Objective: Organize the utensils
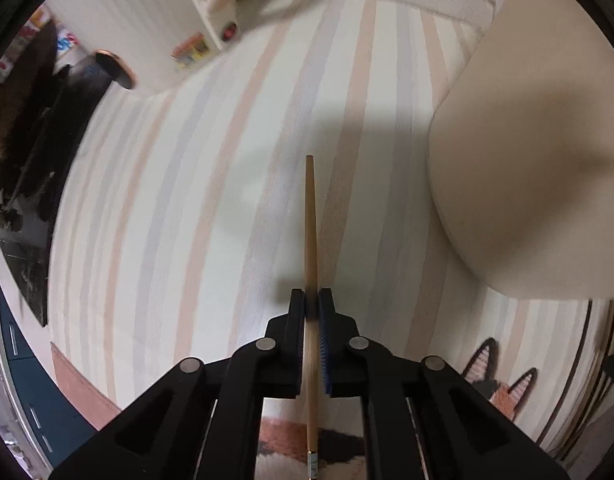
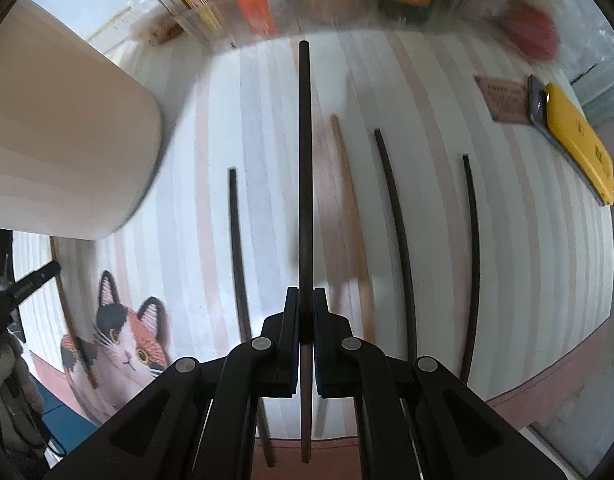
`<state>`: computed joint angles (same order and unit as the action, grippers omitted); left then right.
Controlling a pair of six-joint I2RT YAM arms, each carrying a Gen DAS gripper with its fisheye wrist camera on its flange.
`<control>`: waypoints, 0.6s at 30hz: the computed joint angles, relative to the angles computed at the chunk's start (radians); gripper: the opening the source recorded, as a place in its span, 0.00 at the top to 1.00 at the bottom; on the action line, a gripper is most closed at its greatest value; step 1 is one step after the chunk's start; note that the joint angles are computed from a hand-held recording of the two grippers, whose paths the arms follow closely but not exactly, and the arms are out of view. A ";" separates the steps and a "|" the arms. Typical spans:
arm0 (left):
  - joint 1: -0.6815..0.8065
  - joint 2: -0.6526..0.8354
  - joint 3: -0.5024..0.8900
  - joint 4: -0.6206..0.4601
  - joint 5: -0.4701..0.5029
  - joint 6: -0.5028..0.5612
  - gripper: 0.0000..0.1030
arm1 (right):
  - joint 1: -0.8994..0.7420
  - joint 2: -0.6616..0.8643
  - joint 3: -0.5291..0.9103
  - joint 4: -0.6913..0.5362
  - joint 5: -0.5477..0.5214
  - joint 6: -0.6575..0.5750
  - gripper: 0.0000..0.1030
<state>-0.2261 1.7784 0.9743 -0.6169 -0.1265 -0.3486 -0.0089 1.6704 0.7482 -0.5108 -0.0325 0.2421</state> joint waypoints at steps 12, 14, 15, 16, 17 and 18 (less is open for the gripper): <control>-0.046 -0.617 -0.159 -0.165 -0.053 -0.072 0.96 | 0.038 -0.314 0.066 -0.150 -0.042 -0.023 0.95; -0.030 -0.645 -0.127 -0.175 -0.045 -0.058 0.96 | 0.066 -0.353 0.095 -0.167 -0.049 -0.005 0.95; -0.024 -0.643 -0.111 -0.163 -0.045 -0.052 0.96 | 0.081 -0.365 0.110 -0.176 -0.051 0.005 0.95; -0.036 -0.683 -0.107 -0.182 -0.056 -0.059 0.96 | 0.087 -0.381 0.130 -0.187 -0.060 0.009 0.95; -0.042 -0.701 -0.080 -0.198 -0.066 -0.061 0.96 | 0.090 -0.394 0.144 -0.195 -0.067 0.009 0.95; -0.032 -0.713 -0.052 -0.206 -0.063 -0.049 0.96 | 0.102 -0.403 0.168 -0.202 -0.068 0.015 0.95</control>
